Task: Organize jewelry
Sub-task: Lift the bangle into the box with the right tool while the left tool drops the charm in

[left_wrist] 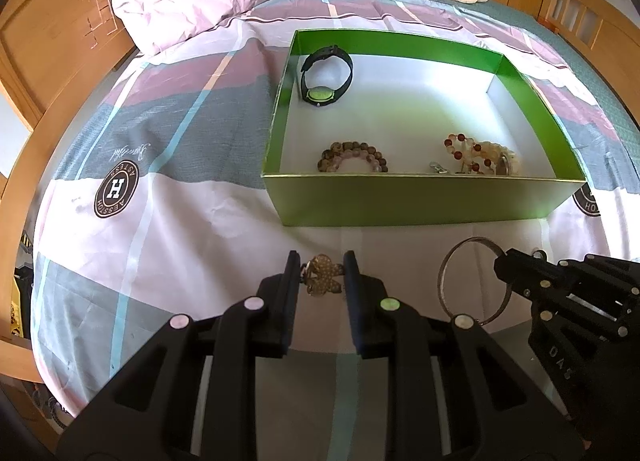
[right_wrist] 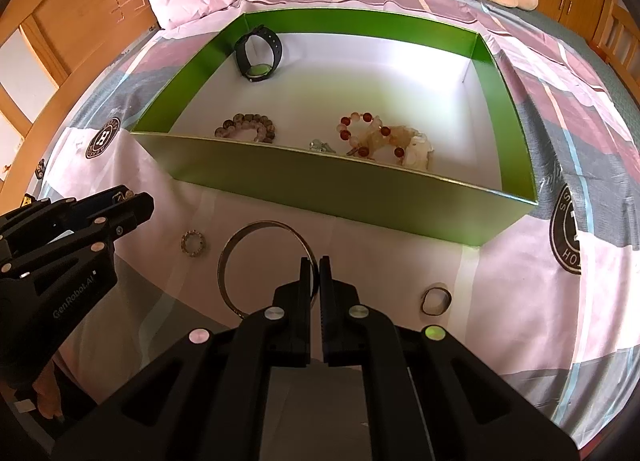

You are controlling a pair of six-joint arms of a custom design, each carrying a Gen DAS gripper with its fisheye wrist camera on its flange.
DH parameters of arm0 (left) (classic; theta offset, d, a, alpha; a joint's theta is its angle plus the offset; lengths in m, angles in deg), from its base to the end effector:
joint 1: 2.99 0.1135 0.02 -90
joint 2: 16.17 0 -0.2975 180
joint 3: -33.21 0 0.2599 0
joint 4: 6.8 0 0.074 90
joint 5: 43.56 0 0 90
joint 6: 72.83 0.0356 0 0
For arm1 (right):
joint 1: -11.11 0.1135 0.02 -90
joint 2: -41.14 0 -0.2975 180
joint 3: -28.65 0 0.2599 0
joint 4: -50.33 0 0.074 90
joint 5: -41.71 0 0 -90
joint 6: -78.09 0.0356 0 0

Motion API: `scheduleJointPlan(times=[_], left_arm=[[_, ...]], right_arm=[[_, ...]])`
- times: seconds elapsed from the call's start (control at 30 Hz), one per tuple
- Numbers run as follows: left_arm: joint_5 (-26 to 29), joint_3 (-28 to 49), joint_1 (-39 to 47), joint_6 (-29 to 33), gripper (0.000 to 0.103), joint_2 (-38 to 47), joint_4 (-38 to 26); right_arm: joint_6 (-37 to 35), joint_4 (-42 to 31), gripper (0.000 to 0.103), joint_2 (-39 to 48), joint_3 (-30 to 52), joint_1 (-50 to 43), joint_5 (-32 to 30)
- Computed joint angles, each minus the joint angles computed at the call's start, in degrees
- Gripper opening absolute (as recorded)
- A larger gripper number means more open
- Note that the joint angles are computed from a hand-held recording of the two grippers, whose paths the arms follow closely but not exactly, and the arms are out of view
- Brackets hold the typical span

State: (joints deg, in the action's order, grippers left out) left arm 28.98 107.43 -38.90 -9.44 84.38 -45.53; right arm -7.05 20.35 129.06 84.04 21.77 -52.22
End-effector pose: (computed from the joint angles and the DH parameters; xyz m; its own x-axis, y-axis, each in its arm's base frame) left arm 0.2921 -0.1983 0.1928 -0.8613 0.0962 -0.4989 0.0797 0.9953 0.0544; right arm 0.2736 0.0540 0.1739 -0.8869 -0.0809 -0.4548 -0.1410 0.9850 0.0997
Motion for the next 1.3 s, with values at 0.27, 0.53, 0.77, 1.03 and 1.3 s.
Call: scheduleJointPlan(times=[0.27, 0.53, 0.77, 1.03, 1.3], left_arm=[[-0.59, -0.44, -0.14, -0.44, 0.022, -1.26, 0.28], [-5.41, -0.54, -1.38, 1.3, 0.022, -5.75, 1.62], [-5.65, -0.04, -1.51, 1.55, 0.022, -6.39, 2.91], [-5.66, -0.31, -1.54, 1.24, 0.022, -6.23, 2.83], [-5.69, -0.58, -1.4, 0.62, 0.022, -6.73, 3.77]], right_arm=[[0.4, -0.11, 0.003, 0.34, 0.31, 0.36, -0.06], [-0.06, -1.94, 0.003, -6.31, 1.38, -1.35, -3.27], [0.17, -0.01, 0.003, -8.13, 1.18, -4.07, -4.76], [0.72, 0.72, 0.003, -8.0, 1.04, -4.6, -4.87], [2.42, 4.17, 0.003, -10.24, -0.28, -5.83, -6.91]])
